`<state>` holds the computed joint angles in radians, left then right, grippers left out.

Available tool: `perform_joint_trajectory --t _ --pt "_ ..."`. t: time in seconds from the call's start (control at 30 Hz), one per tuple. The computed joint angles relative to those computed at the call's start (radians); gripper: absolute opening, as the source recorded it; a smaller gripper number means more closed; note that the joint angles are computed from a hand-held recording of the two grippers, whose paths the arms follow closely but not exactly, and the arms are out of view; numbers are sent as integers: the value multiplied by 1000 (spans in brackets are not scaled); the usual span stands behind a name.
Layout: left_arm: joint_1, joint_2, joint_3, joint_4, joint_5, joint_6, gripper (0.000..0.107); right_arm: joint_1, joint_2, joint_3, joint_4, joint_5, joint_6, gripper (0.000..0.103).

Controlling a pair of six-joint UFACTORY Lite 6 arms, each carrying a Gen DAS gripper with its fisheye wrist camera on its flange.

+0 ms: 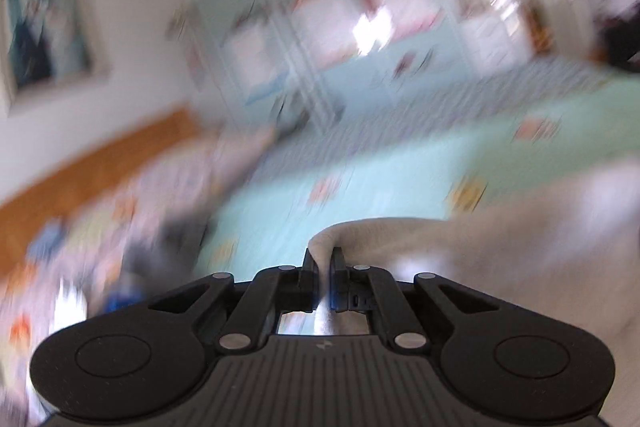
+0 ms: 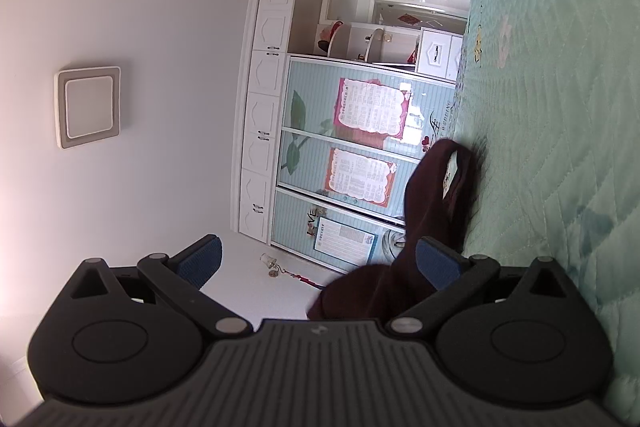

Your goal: Fold clothes

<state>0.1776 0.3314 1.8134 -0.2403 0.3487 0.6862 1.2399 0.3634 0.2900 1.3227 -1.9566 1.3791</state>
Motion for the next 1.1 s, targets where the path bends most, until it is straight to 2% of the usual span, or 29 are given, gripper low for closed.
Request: perform_joint_trajectory --t 0.07,0.17,0.3,0.37,0.43,0.47,0.5,0.53,0.6,0.7,0.73,0.77,0.8,0.97,1.1 --pt "37 -20 -55 -47 14 14 10 0 -1 -1 -1 1 -2 103" --pt "65 -126 -210 -260 -65 200 18 -2 -8 -2 -5 3 -8 103" --pt "92 -184 -260 -379 -89 248 20 0 -11 -4 -4 4 -10 103" --pt "102 -211 -302 -504 -132 371 21 0 -17 1 -7 7 -21 103" --pt "78 -220 -343 -597 -201 440 31 4 -13 1 -2 6 -17 103" --pt "76 -226 -344 -587 -194 412 45 7 -15 2 0 7 -20 103" --pt "76 -233 -348 -617 -187 425 53 8 -16 2 1 7 -20 103" --pt "88 -241 -344 -678 -138 481 53 8 -15 3 1 6 -20 103" --pt "106 -236 -332 -854 57 683 53 9 -15 3 2 6 -20 103" --pt "84 -323 -465 -988 357 989 53 9 -15 4 2 5 -20 103" --pt "54 -362 -523 -986 405 1055 54 9 -14 4 2 5 -19 103" --pt "13 -408 -589 -979 411 1111 59 8 -13 4 2 4 -18 103" --pt "-45 -450 -654 -967 375 1148 65 8 -13 4 1 3 -17 103" --pt "-276 -544 -859 -877 183 1190 67 6 -10 4 -1 0 -13 103" --pt "-403 -540 -918 -948 14 1267 80 5 -9 2 1 -1 -8 103"
